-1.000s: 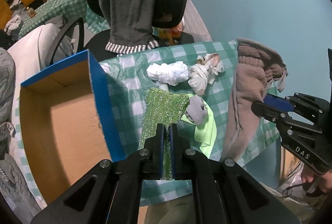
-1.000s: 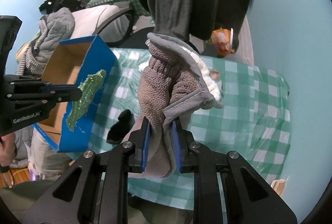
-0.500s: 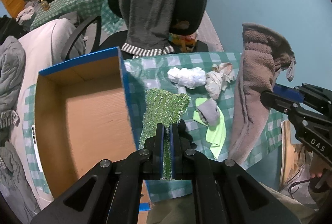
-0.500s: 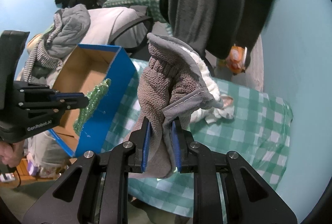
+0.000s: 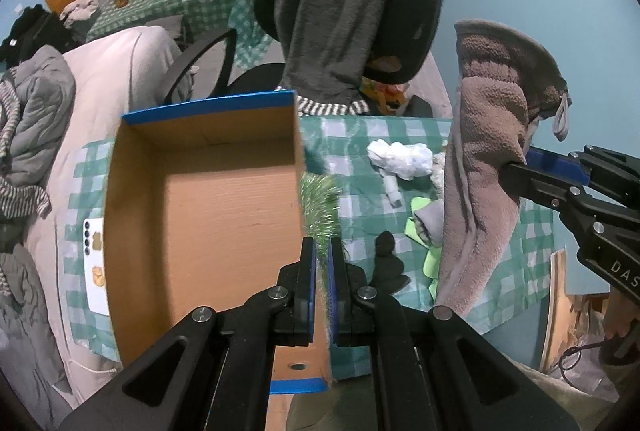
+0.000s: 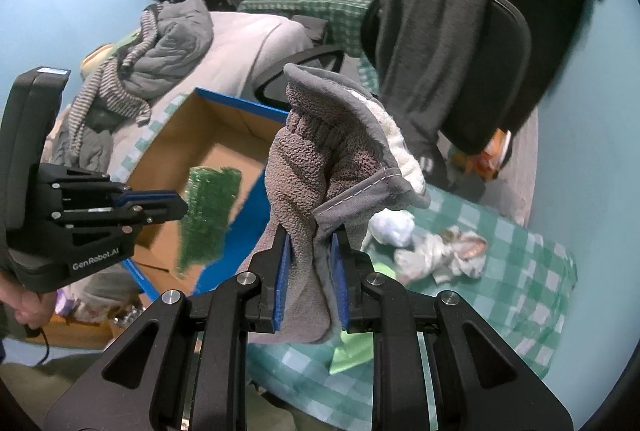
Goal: Organize soft objects
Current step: 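Carry the taupe sock with the right tool over the cardboard box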
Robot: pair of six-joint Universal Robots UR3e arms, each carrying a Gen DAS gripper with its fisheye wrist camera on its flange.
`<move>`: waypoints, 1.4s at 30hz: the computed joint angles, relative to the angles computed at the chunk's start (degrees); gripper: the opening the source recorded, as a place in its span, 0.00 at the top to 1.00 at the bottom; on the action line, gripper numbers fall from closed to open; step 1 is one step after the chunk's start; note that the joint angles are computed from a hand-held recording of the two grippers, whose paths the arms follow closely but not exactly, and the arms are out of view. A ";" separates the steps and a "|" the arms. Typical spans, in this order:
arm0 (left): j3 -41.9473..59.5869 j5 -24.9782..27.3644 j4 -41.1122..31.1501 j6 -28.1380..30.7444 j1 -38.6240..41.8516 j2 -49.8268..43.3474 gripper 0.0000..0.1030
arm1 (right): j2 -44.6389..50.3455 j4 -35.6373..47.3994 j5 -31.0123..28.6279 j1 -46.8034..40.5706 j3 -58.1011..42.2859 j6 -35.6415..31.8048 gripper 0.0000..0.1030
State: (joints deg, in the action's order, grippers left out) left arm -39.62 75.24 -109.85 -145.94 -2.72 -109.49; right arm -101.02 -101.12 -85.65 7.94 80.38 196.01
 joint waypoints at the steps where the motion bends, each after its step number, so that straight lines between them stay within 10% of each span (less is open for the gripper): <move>1: -0.03 0.04 0.03 -0.02 0.40 0.08 0.95 | 1.03 -0.21 -0.01 0.39 -0.99 -0.17 0.81; 24: -4.42 1.61 1.64 0.46 10.72 1.55 0.95 | 25.11 -1.30 2.96 7.83 -22.04 -3.70 0.81; 42: -8.19 2.38 2.27 0.44 18.57 3.51 0.95 | 54.41 16.76 3.88 13.64 -65.77 -5.94 0.80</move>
State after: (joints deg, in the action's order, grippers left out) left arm -47.81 77.61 -107.58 -145.49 15.85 -105.98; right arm -46.61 -84.36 -81.77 21.58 14.61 190.06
